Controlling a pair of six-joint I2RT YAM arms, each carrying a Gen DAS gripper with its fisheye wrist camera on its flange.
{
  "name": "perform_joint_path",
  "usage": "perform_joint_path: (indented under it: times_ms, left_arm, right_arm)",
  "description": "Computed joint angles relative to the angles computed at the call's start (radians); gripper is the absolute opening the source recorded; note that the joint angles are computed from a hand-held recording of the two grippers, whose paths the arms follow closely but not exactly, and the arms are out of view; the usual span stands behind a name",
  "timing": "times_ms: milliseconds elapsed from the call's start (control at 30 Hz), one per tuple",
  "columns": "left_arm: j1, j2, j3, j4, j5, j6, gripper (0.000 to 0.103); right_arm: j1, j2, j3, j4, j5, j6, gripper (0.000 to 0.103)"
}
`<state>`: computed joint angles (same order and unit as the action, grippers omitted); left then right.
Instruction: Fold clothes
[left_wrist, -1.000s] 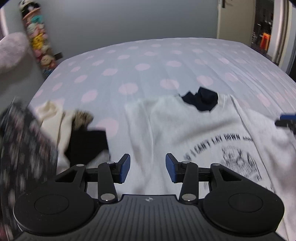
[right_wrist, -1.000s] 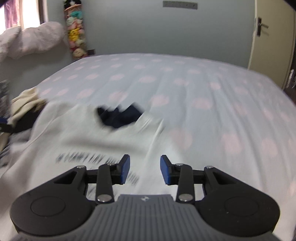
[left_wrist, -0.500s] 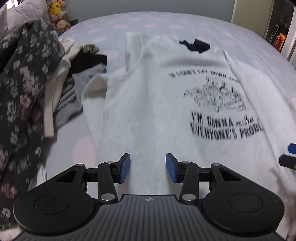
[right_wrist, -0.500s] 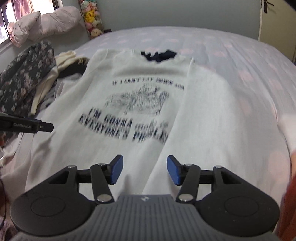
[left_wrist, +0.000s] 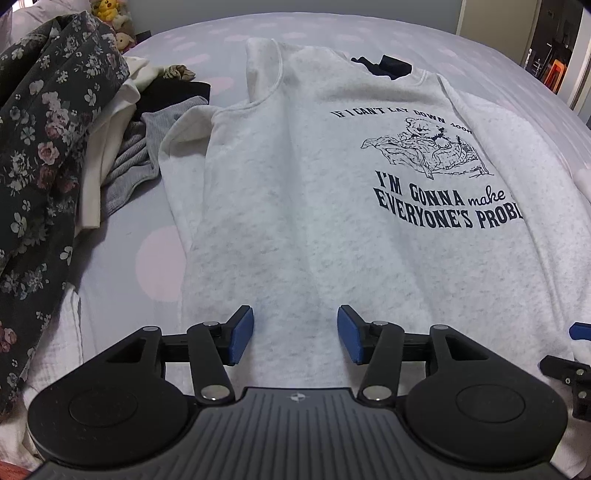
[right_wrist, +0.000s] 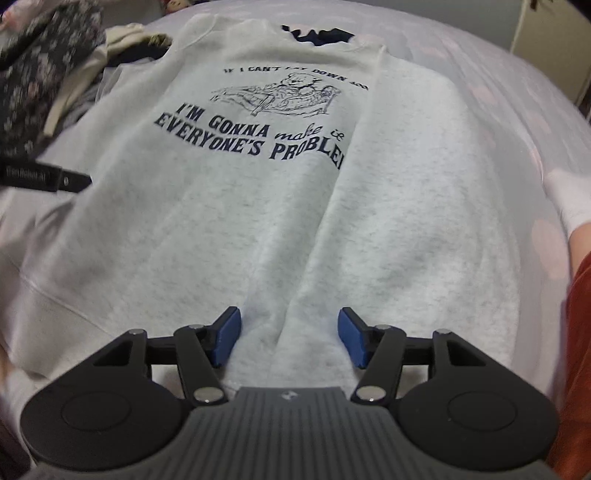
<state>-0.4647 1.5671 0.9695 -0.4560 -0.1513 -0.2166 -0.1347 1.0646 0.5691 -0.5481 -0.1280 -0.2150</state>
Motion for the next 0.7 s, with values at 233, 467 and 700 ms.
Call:
perform_joint_path:
  times_ms: [233,467,700]
  left_arm:
    - [0.014,-0.008,-0.012,0.01,0.022,-0.004,0.049]
    - [0.018,-0.008,-0.014,0.013,0.029,-0.003,0.049]
    - [0.015,-0.002,-0.009,0.011,0.025,-0.002,0.049]
  right_arm:
    - [-0.08,-0.047,0.034,-0.059,-0.097,0.013,0.013]
    - [-0.125,-0.089,0.097,-0.104,-0.145,0.014,0.0]
    - [-0.241,-0.051,0.205,-0.111,-0.187,-0.045,0.0]
